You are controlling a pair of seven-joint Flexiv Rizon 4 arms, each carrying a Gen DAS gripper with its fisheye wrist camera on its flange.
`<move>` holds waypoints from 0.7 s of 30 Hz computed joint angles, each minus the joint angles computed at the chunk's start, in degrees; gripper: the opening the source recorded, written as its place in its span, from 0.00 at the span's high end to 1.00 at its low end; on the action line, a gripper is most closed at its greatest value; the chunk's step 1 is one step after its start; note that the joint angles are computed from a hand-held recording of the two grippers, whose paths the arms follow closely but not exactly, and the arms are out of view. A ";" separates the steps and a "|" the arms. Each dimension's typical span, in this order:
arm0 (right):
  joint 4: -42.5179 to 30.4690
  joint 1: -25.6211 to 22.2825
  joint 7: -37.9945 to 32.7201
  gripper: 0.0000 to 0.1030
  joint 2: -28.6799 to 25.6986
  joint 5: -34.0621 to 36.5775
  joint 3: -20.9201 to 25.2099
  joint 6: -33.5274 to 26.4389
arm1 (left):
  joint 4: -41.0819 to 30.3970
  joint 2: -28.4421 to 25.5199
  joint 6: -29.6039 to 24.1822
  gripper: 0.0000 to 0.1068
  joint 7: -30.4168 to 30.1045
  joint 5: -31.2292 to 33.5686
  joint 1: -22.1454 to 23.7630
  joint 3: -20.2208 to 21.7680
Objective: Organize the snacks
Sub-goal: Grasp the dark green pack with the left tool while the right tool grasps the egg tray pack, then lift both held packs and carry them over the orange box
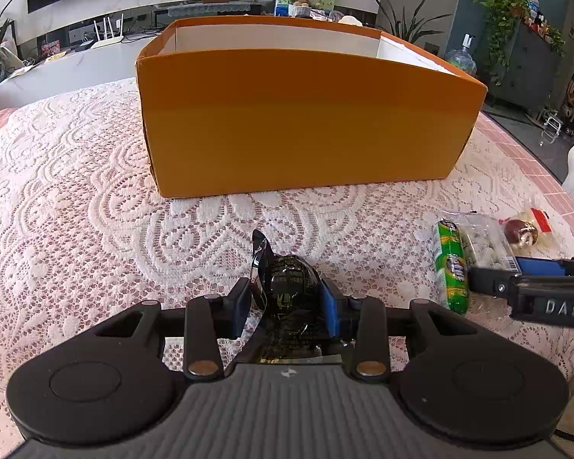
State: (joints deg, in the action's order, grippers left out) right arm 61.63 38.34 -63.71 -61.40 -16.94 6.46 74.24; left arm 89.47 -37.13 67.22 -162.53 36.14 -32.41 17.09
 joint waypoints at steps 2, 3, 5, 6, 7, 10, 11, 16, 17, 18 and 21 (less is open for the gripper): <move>1.69 0.11 2.76 0.35 0.07 -6.63 -0.87 1.44 | -0.02 0.06 -0.18 0.59 0.11 0.19 -0.09 0.01; 2.23 1.66 2.10 0.37 0.34 -6.15 -3.32 1.78 | -0.06 0.06 -0.25 0.59 0.08 0.26 -0.14 0.00; 2.72 3.22 0.94 0.39 0.59 -4.30 -5.64 2.49 | 0.04 0.10 -0.06 0.60 -0.18 0.43 -0.15 0.02; 2.63 3.00 1.32 0.41 0.56 -4.31 -5.36 2.49 | 0.05 0.10 0.01 0.59 -0.35 0.46 -0.16 0.04; 2.54 2.82 1.85 0.42 0.53 -4.23 -5.24 2.57 | 0.06 0.11 0.01 0.60 -0.50 0.45 -0.17 0.04; 2.99 2.54 2.93 0.45 0.83 -4.29 -5.11 2.90 | 0.09 0.25 -0.26 0.60 -0.79 0.54 -0.31 0.05; 3.28 2.59 3.02 0.45 0.96 -4.55 -5.24 3.16 | 0.12 0.34 -0.46 0.60 -0.77 0.61 -0.39 0.02; 5.21 3.13 4.12 0.46 1.92 -5.59 -6.62 5.47 | 0.11 1.11 -1.31 0.60 -2.16 2.70 -1.69 0.64; 5.74 3.40 4.49 0.46 2.17 -5.87 -7.15 6.14 | 0.09 1.36 -1.45 0.60 -2.70 3.33 -2.00 0.78; 6.27 3.56 4.78 0.46 2.44 -6.13 -7.56 6.82 | 0.03 1.62 -1.71 0.60 -3.20 3.91 -2.26 0.86; 8.17 4.04 5.53 0.46 3.39 -6.85 -8.77 9.19 | -0.10 2.44 -2.64 0.60 -4.51 5.62 -2.72 0.67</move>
State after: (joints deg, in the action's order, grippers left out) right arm 69.80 42.38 -58.19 -58.01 -23.79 -2.31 83.43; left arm 89.37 -34.69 64.58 -167.04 41.76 -35.13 17.76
